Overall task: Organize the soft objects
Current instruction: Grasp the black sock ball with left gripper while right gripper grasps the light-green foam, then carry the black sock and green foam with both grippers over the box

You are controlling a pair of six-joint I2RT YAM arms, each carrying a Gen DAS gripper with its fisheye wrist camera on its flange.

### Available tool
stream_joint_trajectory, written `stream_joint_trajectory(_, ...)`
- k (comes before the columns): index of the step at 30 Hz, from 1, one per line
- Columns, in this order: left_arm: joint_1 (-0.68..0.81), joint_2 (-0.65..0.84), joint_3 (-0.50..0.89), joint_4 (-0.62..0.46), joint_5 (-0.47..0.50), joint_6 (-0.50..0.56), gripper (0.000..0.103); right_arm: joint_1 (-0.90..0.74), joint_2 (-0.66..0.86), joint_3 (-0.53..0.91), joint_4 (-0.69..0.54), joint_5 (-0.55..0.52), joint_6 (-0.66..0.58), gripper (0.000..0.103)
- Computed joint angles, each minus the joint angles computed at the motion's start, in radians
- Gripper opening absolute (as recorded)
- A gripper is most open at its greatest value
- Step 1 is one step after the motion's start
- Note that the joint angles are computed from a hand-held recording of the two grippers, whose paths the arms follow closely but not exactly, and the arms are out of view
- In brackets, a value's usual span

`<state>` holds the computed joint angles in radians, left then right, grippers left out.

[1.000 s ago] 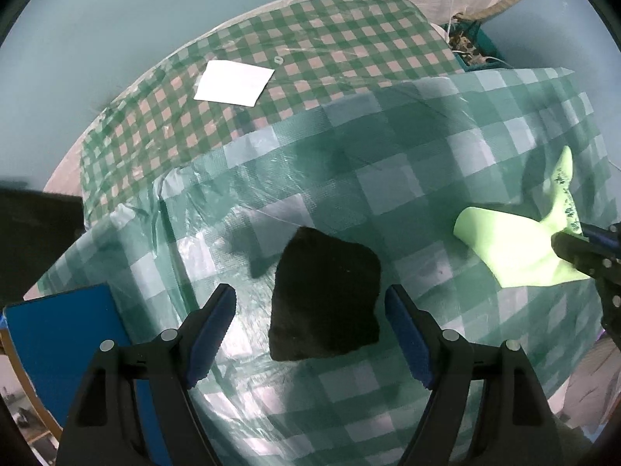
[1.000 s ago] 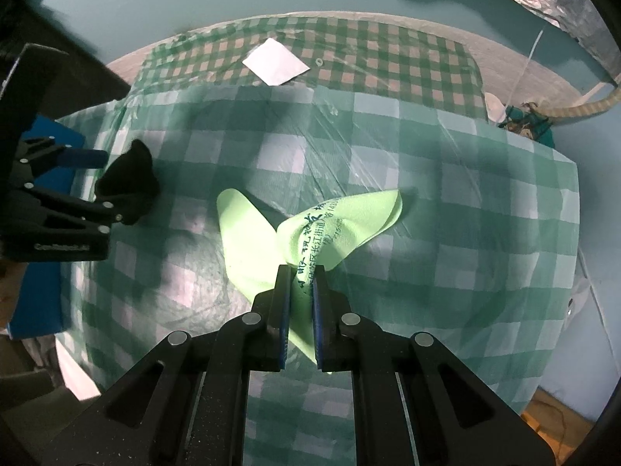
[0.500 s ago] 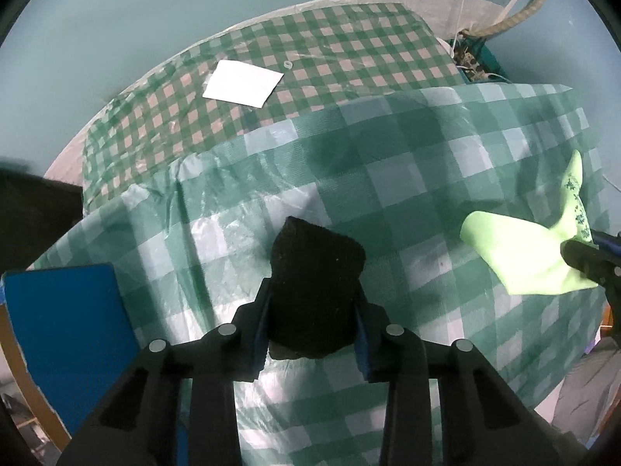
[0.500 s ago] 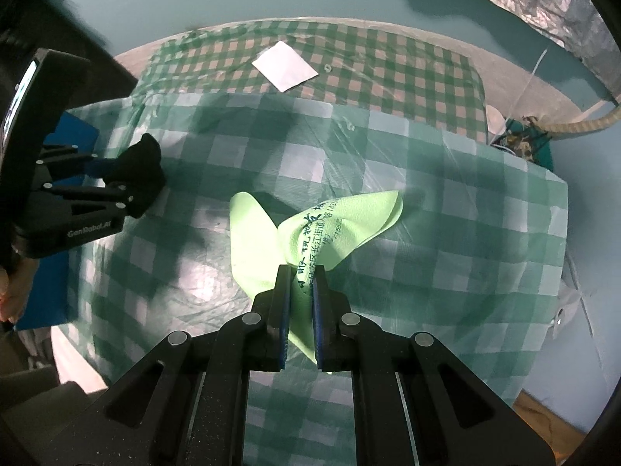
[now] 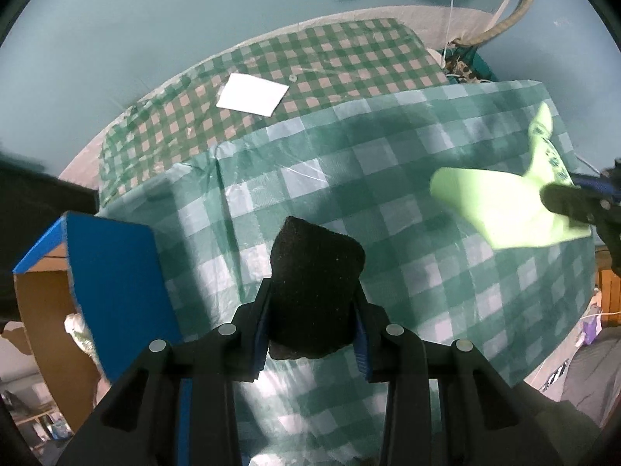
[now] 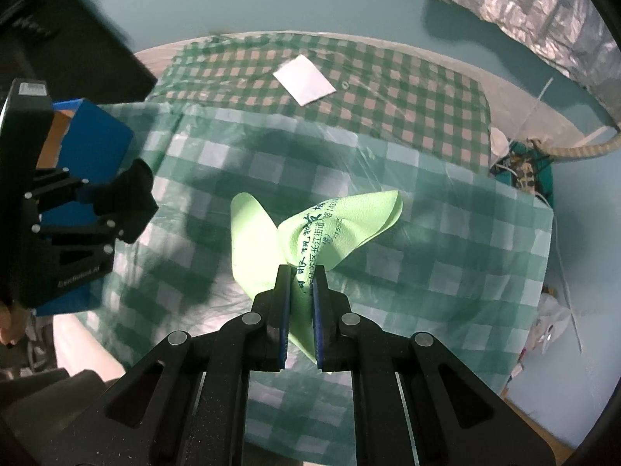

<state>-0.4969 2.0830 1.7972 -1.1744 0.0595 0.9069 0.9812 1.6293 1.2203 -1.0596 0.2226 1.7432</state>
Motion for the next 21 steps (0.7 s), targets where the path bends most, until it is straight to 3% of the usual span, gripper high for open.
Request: stream_joint_trajectory(21, 0.169, -0.029, 0.262, -0.233, 0.080, 0.042, 0.036, -0.039, 0.146, 0.429, -0.241, 0.054, -0.188, 0.008)
